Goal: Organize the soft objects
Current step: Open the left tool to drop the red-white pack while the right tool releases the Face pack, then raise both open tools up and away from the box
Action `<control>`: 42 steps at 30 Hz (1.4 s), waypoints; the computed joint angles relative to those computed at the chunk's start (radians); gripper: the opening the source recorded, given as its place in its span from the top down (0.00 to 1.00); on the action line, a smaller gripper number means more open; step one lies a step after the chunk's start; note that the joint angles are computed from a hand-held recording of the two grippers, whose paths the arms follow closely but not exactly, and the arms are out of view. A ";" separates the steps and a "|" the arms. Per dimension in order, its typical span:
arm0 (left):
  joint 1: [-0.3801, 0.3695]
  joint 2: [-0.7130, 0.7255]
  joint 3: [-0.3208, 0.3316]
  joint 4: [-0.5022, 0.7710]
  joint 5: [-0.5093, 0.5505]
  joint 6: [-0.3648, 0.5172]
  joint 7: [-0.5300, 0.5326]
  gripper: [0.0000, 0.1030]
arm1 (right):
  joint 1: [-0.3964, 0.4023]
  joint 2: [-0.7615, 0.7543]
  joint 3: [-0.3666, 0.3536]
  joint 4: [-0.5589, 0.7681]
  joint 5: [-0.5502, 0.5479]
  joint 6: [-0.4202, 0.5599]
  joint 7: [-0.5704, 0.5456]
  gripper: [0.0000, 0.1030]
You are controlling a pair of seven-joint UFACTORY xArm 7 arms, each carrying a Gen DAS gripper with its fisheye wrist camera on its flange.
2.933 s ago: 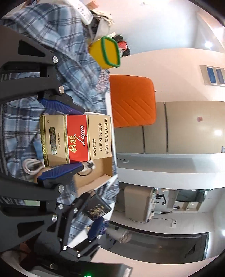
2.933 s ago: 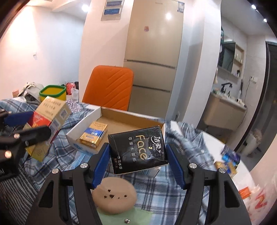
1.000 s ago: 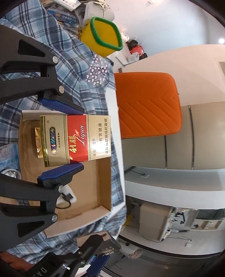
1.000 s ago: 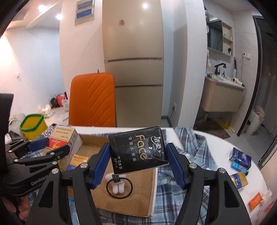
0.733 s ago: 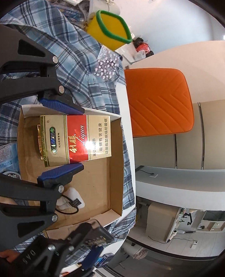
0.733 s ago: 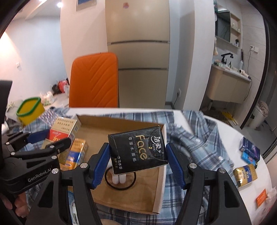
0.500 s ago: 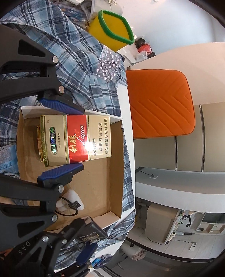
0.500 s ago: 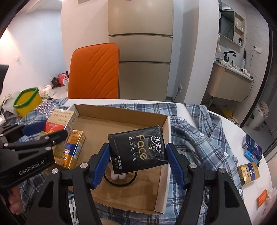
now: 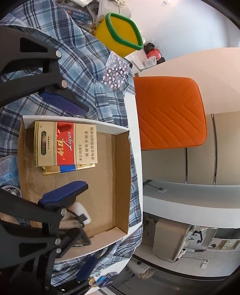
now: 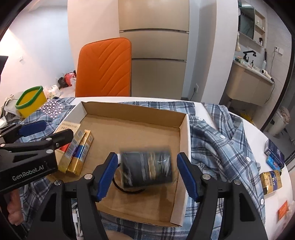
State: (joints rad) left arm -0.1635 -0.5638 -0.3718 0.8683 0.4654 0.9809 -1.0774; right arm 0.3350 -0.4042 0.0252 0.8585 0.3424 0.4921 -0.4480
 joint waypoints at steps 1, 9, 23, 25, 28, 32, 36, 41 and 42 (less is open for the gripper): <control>0.002 -0.002 -0.002 0.000 0.004 0.002 -0.003 0.28 | -0.003 -0.004 0.003 -0.005 -0.003 -0.011 0.003 0.23; 0.004 -0.012 -0.004 0.003 0.005 0.006 -0.008 0.28 | 0.002 -0.008 -0.008 -0.001 0.002 -0.015 0.000 0.23; 0.010 -0.074 -0.067 0.073 0.042 0.064 -0.028 0.28 | 0.002 -0.112 -0.010 -0.033 -0.019 -0.046 0.020 0.23; 0.018 -0.095 -0.083 0.093 0.052 0.077 -0.029 0.28 | 0.011 -0.138 -0.020 -0.034 -0.020 -0.039 0.018 0.23; 0.029 -0.132 -0.108 0.112 0.062 0.093 -0.025 0.28 | 0.022 -0.188 -0.035 -0.043 -0.020 -0.031 0.015 0.23; 0.043 -0.189 -0.132 0.120 0.057 0.100 -0.016 0.28 | 0.035 -0.264 -0.059 -0.053 -0.014 -0.014 0.007 0.23; 0.064 -0.242 -0.165 0.127 0.053 0.096 0.000 0.16 | 0.044 -0.337 -0.076 -0.064 -0.011 -0.002 0.004 0.23; 0.121 -0.325 -0.234 0.134 0.066 0.102 0.014 0.00 | 0.028 -0.426 -0.076 -0.092 -0.014 -0.017 0.048 0.13; 0.130 -0.339 -0.240 0.133 0.061 0.098 0.018 0.00 | 0.028 -0.440 -0.080 -0.096 -0.018 -0.014 0.052 0.13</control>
